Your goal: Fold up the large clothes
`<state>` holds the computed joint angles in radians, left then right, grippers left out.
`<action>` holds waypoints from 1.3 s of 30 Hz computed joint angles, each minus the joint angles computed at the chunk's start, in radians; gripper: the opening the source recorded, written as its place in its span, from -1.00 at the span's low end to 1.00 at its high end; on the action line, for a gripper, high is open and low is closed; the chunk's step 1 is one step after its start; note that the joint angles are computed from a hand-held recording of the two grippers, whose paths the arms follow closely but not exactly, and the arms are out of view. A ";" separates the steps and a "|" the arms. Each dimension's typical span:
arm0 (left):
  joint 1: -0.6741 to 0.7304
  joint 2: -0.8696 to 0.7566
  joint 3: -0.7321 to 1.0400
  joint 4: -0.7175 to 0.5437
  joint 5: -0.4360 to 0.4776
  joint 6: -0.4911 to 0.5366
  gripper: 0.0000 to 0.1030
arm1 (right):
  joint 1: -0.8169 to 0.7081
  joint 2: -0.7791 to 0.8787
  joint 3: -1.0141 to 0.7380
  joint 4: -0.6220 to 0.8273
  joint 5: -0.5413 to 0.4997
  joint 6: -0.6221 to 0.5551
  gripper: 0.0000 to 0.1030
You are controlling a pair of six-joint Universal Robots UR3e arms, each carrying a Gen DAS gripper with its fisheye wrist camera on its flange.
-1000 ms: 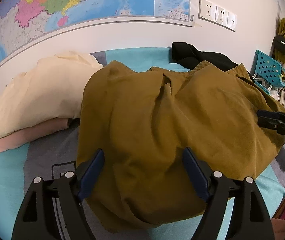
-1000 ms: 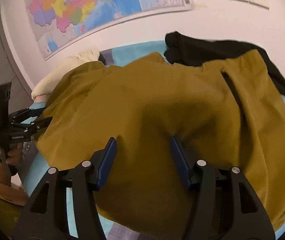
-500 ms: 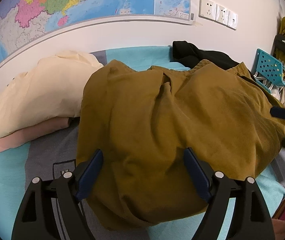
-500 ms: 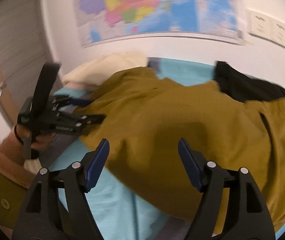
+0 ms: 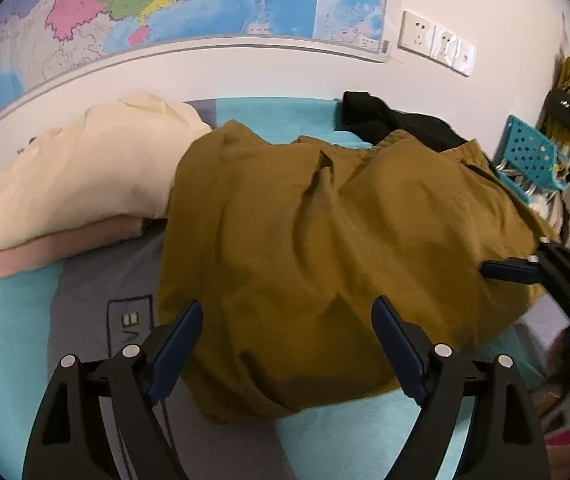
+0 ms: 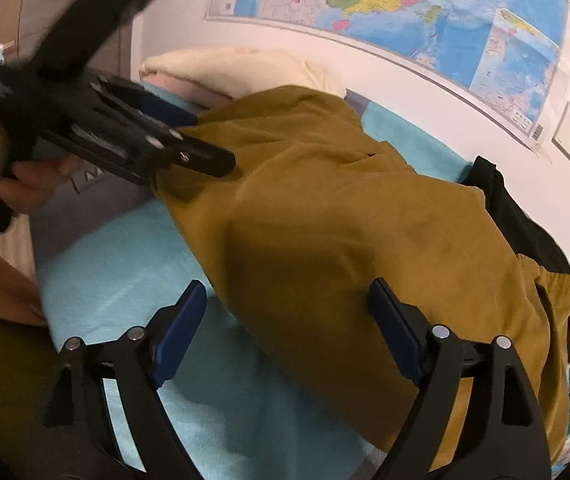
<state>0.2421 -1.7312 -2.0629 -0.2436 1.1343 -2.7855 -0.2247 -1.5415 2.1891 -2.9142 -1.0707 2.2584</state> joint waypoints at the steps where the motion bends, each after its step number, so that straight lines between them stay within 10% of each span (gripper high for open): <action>1: 0.003 0.015 -0.016 0.004 -0.004 0.004 0.62 | 0.024 0.026 0.012 -0.073 -0.038 0.002 0.60; 6: 0.054 0.090 -0.074 -0.043 -0.080 0.038 0.64 | 0.099 0.140 0.002 -0.269 -0.153 -0.003 0.40; 11: 0.156 0.208 -0.186 -0.110 -0.187 0.115 0.67 | 0.080 0.120 -0.019 -0.210 -0.100 -0.022 -0.22; 25: 0.243 0.080 -0.072 -0.619 -0.512 0.268 0.67 | -0.015 0.046 -0.133 0.087 0.094 0.118 -0.38; 32: 0.247 -0.090 0.008 -0.548 -0.676 0.043 0.67 | -0.024 0.055 -0.125 0.114 0.114 0.135 -0.34; 39: 0.151 -0.194 0.104 -0.276 -0.566 -0.245 0.67 | -0.136 -0.021 -0.092 0.301 0.276 0.097 0.17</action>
<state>0.3933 -1.9251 -1.9590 -0.5194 0.5687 -3.0303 -0.3605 -1.5625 2.0966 -2.6130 -0.7950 2.3551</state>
